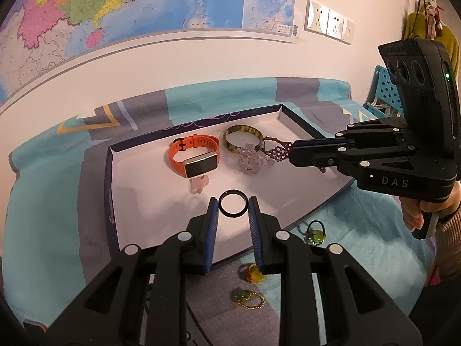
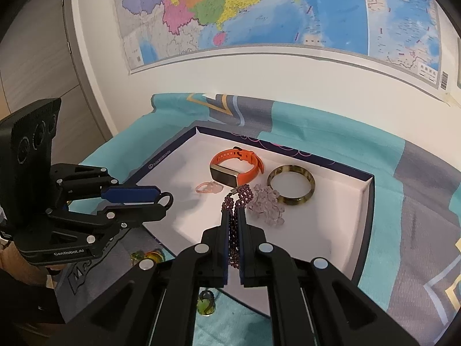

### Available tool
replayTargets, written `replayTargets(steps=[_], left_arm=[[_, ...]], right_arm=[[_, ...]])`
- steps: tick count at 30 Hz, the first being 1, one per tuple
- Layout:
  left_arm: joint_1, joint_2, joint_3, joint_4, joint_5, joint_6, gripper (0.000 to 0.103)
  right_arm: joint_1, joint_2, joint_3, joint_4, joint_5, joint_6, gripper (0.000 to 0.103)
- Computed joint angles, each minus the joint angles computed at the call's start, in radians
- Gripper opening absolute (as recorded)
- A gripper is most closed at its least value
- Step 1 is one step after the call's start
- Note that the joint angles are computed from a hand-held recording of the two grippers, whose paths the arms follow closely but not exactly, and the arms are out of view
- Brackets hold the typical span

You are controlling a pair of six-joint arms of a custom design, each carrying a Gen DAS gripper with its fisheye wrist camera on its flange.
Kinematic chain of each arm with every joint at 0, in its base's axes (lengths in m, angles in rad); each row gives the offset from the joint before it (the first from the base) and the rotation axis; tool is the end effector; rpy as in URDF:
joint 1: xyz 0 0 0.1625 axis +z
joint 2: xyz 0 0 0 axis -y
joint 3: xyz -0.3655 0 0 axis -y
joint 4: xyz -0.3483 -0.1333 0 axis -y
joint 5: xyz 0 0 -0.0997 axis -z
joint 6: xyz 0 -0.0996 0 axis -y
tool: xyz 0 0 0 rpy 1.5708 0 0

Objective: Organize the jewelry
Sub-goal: 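Carry the black ring with the left gripper while the right gripper carries the beaded bracelet into the box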

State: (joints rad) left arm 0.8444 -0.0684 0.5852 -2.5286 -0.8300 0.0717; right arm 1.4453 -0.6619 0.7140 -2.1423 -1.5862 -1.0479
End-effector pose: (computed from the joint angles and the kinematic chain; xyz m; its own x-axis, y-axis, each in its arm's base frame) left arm -0.3741 -0.7230 -0.0085 -0.6980 0.3225 -0.6393 0.6523 0.6546 -0.3820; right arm 0.0341 -0.7825 0.3320 -0.5891 -0.6799 0.4367 -0.8044 0.5451 -0.2363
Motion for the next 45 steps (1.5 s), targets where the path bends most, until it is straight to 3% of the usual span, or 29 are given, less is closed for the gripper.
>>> replayTargets(steps=[39,45], left_arm=[[0.025,0.126,-0.261,0.175,0.003,-0.026,0.022],[0.03,0.182,-0.376,0.243,0.007,-0.033,0.022]], right_arm=[[0.018,0.104,-0.116,0.015,-0.087,-0.085,0.004],[0.022,0.121,-0.133,0.008,-0.104,-0.097,0.004]])
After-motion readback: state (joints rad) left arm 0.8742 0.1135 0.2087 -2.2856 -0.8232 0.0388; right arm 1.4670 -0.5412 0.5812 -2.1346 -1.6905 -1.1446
